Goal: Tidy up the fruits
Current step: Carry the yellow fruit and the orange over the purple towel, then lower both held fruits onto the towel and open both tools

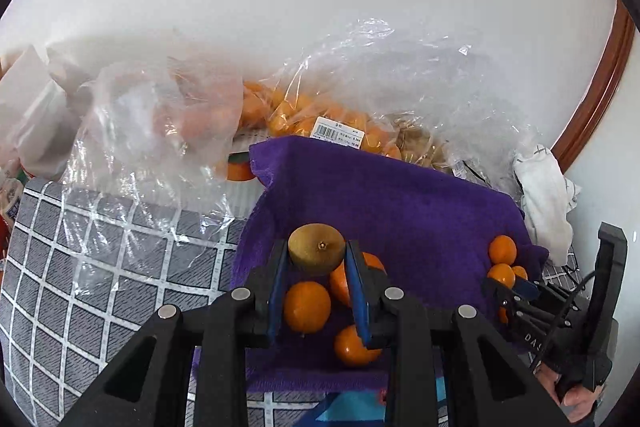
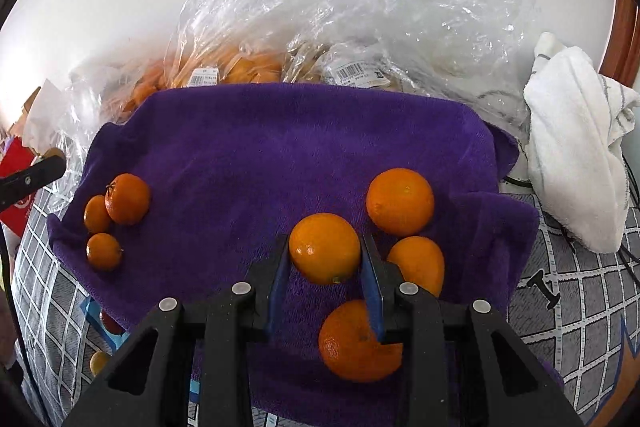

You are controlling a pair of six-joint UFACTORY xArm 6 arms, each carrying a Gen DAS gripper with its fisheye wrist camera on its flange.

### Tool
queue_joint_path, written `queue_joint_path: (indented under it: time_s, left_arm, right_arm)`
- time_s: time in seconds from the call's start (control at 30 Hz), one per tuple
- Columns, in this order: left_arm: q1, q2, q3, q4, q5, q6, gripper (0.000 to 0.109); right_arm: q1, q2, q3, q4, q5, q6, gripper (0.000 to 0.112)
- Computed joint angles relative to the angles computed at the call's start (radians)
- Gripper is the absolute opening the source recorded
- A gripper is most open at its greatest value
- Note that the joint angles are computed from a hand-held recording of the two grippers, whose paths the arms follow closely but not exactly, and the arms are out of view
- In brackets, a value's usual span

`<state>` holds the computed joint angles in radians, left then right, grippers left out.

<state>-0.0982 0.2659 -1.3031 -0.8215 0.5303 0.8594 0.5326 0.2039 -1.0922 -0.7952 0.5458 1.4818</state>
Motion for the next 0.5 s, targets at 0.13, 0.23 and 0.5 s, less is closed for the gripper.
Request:
queue_joint_path:
  time_s: [0.13, 0.23, 0.5]
  left_arm:
    - [-0.019, 0.077, -0.074, 0.067, 0.013, -0.094, 0.027]
    - [-0.027, 0.129, -0.129, 0.125, 0.031, -0.163, 0.027]
    - [-0.050, 0.208, -0.210, 0.306, 0.040, -0.304, 0.027]
  right_arm:
    - [0.012, 0.006, -0.015, -0.004, 0.034, -0.014, 0.034]
    - [0.008, 0.000, -0.008, 0.006, 0.010, -0.030, 0.034]
    - [0.021, -0.049, 0.012, -0.033, 0.036, -0.002, 0.045]
